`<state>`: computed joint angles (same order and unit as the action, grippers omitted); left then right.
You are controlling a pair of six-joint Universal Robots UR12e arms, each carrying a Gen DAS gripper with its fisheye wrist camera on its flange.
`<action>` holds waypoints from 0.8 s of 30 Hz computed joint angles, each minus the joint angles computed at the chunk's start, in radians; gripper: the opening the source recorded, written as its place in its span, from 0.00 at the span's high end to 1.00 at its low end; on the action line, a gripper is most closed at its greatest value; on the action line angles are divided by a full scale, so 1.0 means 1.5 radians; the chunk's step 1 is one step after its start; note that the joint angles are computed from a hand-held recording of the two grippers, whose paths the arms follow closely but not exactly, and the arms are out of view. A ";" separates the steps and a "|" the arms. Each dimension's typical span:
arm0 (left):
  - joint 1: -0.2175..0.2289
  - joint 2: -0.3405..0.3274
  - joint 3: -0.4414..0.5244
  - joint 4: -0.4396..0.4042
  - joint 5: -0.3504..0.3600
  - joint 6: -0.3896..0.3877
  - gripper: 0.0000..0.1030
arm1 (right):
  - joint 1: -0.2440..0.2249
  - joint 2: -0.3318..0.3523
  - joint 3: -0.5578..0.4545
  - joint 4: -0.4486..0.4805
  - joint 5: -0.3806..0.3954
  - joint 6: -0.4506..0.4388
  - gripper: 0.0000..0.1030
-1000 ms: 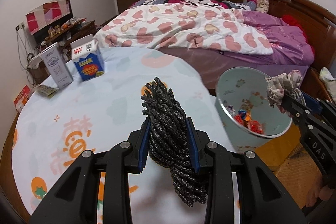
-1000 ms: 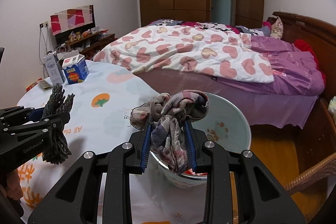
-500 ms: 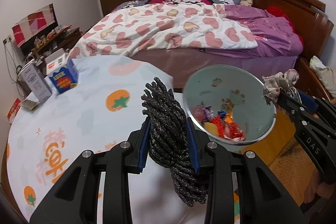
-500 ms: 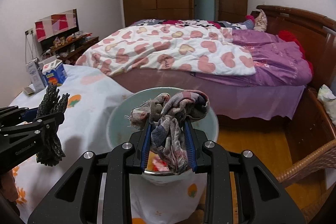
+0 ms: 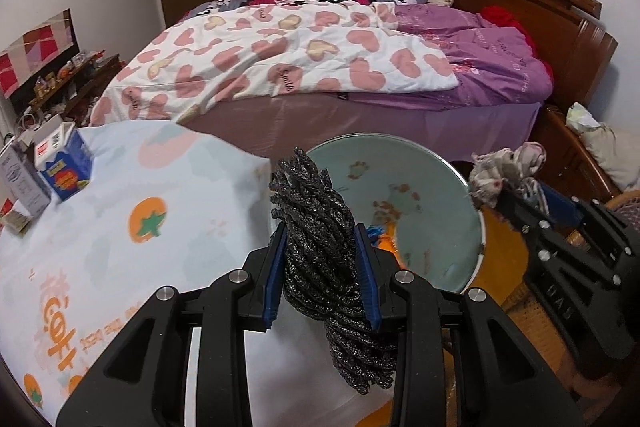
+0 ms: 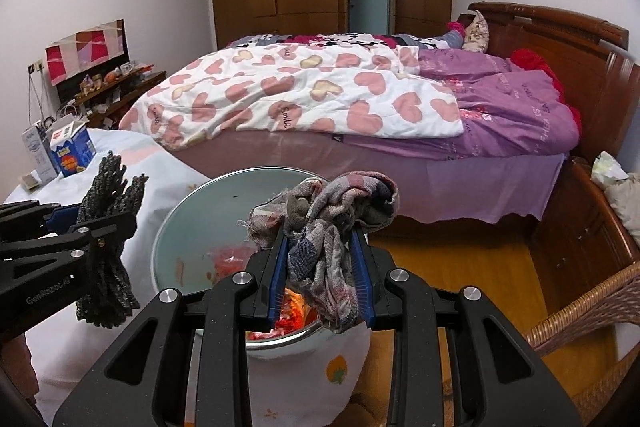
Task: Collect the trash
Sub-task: 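Carry the grey cloth and dark glove over the glass bowl, then open both grippers to drop the cloth and glove into the bowl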
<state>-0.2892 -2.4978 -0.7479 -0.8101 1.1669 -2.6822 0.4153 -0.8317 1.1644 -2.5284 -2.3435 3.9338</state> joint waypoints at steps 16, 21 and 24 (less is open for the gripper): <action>-0.027 -0.071 0.121 -0.099 0.005 -0.003 0.68 | -0.019 0.004 -0.002 0.023 0.009 -0.011 0.70; -0.031 -0.095 0.162 -0.135 0.009 -0.006 0.68 | -0.025 0.008 -0.008 0.034 0.023 -0.013 0.70; -0.033 -0.108 0.185 -0.155 0.014 -0.011 0.67 | -0.027 0.013 -0.015 0.040 0.030 -0.021 0.70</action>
